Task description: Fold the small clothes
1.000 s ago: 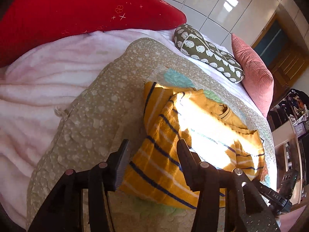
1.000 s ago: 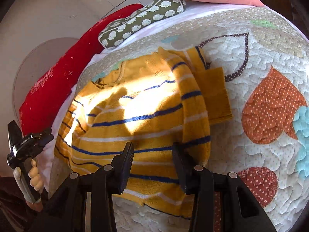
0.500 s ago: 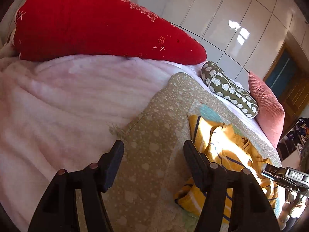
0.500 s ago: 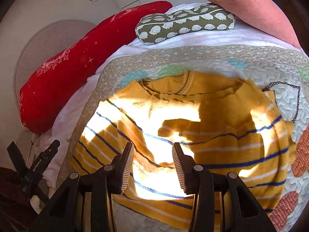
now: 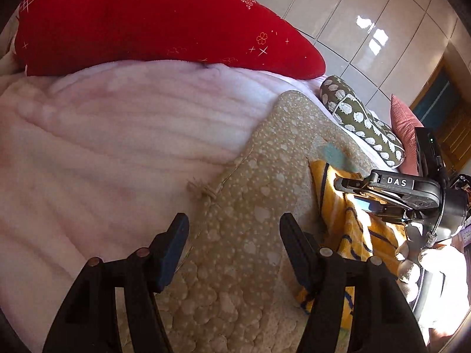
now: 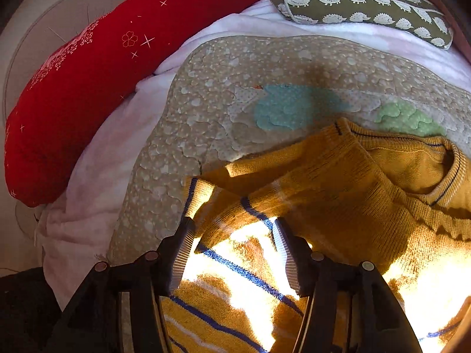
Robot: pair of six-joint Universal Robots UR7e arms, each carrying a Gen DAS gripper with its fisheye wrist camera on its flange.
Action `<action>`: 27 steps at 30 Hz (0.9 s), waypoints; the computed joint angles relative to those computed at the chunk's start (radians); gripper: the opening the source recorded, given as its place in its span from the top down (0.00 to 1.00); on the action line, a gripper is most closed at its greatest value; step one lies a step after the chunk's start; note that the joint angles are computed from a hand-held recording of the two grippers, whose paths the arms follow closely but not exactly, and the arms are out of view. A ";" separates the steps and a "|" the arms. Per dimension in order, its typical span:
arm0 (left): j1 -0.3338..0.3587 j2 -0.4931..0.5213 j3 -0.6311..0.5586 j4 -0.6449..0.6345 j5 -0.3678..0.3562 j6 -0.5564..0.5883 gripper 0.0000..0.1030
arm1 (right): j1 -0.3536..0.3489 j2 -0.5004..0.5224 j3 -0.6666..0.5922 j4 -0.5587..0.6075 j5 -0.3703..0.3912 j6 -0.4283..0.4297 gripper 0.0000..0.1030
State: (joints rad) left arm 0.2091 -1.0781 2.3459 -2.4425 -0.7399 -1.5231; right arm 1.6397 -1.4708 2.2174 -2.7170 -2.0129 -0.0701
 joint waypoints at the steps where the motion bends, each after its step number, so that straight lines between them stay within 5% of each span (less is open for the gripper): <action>1: -0.005 -0.001 -0.006 0.032 0.005 -0.012 0.39 | 0.002 0.000 0.002 0.001 -0.004 -0.002 0.42; 10: -0.009 0.013 -0.035 0.100 0.006 -0.013 0.39 | 0.012 -0.027 -0.019 0.080 0.012 0.042 0.41; 14: -0.005 0.011 -0.033 0.091 -0.004 -0.005 0.39 | 0.026 -0.001 -0.061 0.182 0.048 0.068 0.26; 27: 0.033 -0.016 0.036 -0.141 -0.087 0.058 0.39 | 0.189 0.260 -0.176 0.344 -0.402 0.105 0.14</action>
